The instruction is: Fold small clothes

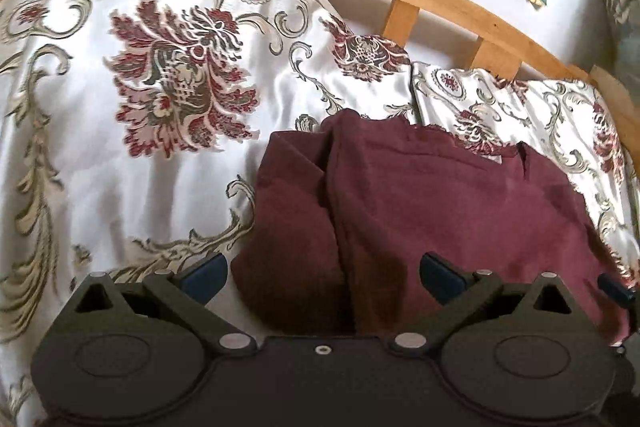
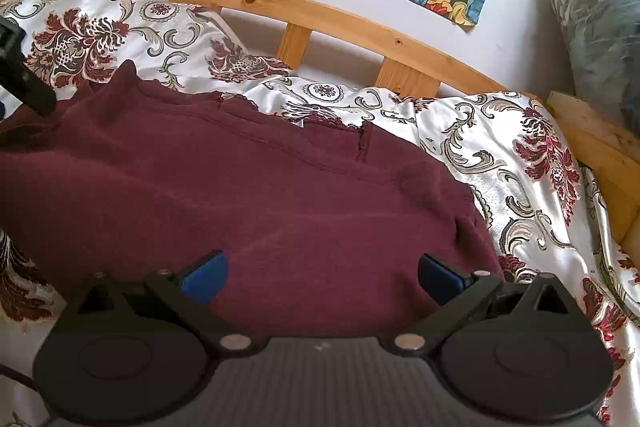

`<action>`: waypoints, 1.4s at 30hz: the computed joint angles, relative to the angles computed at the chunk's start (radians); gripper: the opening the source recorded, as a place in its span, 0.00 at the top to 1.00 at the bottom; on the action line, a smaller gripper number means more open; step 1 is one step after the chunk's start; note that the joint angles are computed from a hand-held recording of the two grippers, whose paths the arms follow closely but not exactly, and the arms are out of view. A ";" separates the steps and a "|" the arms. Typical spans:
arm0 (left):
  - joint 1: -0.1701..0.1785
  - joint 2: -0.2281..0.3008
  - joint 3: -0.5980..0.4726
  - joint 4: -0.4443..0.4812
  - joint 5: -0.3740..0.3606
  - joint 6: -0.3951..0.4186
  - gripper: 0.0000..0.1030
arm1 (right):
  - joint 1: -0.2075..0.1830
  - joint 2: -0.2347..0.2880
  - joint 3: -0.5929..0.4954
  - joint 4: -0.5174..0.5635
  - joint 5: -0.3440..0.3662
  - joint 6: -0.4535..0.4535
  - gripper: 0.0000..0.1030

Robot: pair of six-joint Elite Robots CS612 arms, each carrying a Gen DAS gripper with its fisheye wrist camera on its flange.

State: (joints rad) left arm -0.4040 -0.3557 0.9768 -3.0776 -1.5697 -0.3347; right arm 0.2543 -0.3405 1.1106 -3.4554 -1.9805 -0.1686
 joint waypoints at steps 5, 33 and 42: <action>0.003 0.030 -0.058 0.073 -0.002 0.074 0.01 | 0.000 0.001 0.000 -0.001 0.000 0.001 0.00; -0.004 0.018 -0.033 0.073 0.052 0.103 0.19 | 0.000 0.002 -0.001 -0.005 0.005 0.011 0.00; -0.021 0.019 -0.017 0.012 0.109 0.251 0.24 | 0.000 0.003 -0.002 -0.005 0.006 0.015 0.00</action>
State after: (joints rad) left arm -0.4254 -0.3367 0.9597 -3.0659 -1.4610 -0.0840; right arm 0.2543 -0.3377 1.1083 -3.4606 -1.9747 -0.1541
